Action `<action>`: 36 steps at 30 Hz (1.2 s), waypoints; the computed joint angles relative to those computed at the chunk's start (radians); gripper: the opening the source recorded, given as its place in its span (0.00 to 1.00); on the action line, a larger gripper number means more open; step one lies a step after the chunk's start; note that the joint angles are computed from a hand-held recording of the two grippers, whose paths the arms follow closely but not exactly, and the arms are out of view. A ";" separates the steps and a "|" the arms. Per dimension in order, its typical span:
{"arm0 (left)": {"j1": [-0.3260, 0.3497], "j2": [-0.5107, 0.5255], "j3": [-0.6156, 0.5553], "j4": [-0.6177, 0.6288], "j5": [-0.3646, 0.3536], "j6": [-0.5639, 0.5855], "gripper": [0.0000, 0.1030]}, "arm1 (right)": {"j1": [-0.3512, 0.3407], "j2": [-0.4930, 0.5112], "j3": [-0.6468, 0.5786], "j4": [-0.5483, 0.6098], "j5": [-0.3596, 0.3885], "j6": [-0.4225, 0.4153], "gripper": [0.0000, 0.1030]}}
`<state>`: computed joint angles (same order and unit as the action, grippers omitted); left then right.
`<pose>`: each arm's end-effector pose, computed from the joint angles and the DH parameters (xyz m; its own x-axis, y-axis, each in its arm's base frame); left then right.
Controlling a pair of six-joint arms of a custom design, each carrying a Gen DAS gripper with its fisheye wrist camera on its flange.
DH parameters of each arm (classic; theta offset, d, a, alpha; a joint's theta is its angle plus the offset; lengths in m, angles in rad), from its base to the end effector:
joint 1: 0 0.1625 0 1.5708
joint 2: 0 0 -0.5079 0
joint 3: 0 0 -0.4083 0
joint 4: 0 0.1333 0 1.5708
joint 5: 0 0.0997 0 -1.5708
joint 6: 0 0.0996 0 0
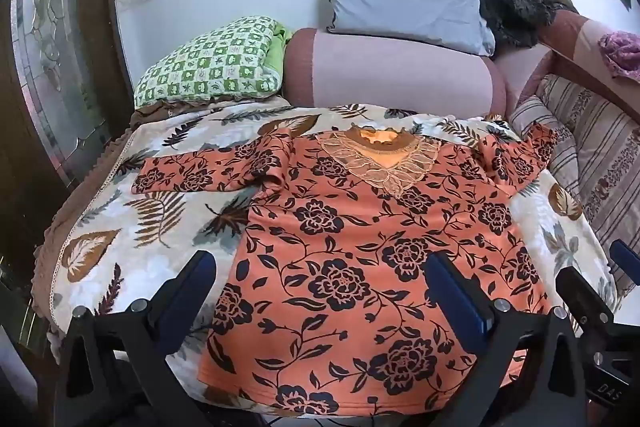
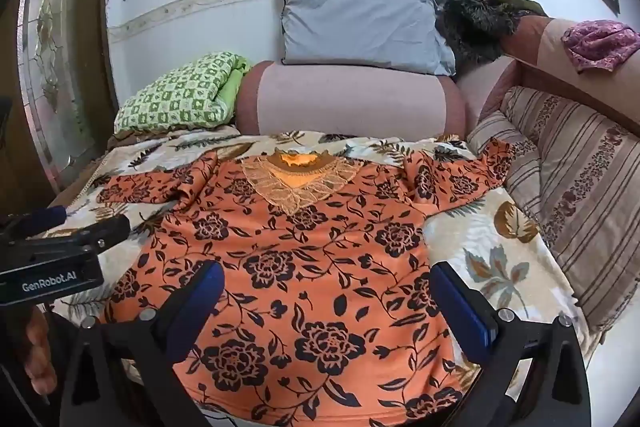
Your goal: Fold small clothes
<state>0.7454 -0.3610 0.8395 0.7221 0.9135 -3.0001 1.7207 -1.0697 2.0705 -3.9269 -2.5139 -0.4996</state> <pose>-0.4365 -0.6671 0.0443 -0.5958 0.5166 -0.6149 0.7768 0.5651 -0.2779 0.1332 -0.5288 0.3491 -0.5981 0.5080 0.6199 -0.3628 0.5181 -0.7746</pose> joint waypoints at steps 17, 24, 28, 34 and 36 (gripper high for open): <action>0.015 0.033 -0.055 0.049 0.018 -0.009 1.00 | -0.014 0.022 -0.020 -0.051 0.036 -0.020 1.00; 0.014 0.024 -0.049 0.041 0.027 -0.005 1.00 | -0.010 0.027 -0.023 -0.053 0.033 -0.028 1.00; 0.015 0.012 -0.033 0.024 0.032 -0.004 1.00 | -0.007 0.030 -0.026 -0.060 0.033 -0.036 1.00; 0.019 0.026 -0.058 0.063 0.033 -0.019 1.00 | -0.006 0.032 -0.029 -0.059 0.031 -0.036 1.00; 0.018 0.027 -0.057 0.063 0.023 -0.015 1.00 | -0.005 0.032 -0.031 -0.061 0.031 -0.038 1.00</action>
